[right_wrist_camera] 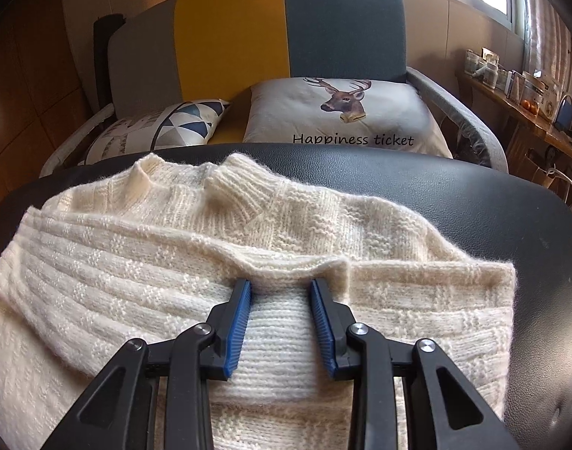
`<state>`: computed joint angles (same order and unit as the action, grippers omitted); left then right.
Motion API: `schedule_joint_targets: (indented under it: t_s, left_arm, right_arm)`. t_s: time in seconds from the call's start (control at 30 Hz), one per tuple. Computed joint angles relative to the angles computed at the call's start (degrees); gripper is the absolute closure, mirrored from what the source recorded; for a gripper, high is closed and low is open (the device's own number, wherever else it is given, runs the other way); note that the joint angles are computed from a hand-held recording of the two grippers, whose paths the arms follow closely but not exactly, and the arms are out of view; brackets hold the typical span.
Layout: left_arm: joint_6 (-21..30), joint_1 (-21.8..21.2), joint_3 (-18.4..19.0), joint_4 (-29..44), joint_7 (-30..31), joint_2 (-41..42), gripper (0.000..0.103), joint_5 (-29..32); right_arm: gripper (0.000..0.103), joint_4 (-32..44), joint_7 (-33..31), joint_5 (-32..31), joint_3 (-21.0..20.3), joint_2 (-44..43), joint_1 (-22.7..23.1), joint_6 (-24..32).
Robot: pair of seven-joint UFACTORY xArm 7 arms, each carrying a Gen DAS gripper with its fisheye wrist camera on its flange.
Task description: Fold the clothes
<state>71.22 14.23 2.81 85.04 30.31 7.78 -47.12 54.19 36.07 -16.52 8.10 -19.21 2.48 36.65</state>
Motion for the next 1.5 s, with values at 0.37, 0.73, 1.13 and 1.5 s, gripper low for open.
schedule_joint_targets:
  t_s: [0.37,0.73,1.13,1.5]
  left_arm:
    - [16.8,4.5,3.2,-13.1,-9.1,-3.4,0.054,-17.7]
    - [12.5,1.8,5.0,-16.2,-16.1,-9.0,0.054,-21.6]
    - [-4.8,-3.5,2.7,-22.5,-24.0,-12.0,0.065,-19.0]
    - [-13.7,-9.5,5.3,-23.0,-18.0,-16.2,0.093,-7.1]
  right_arm:
    - [0.071,0.6,0.5,-0.4,-0.1,0.1,0.2,1.3]
    - [0.071,0.2,0.1,0.3,-0.3,0.0,0.2,0.5]
    - [0.071,-2.3,-1.9,2.4,-1.2,-1.5,0.5,-3.0]
    - [0.071,-1.9,-2.1,2.0,0.0,-1.2,-0.6,-2.5]
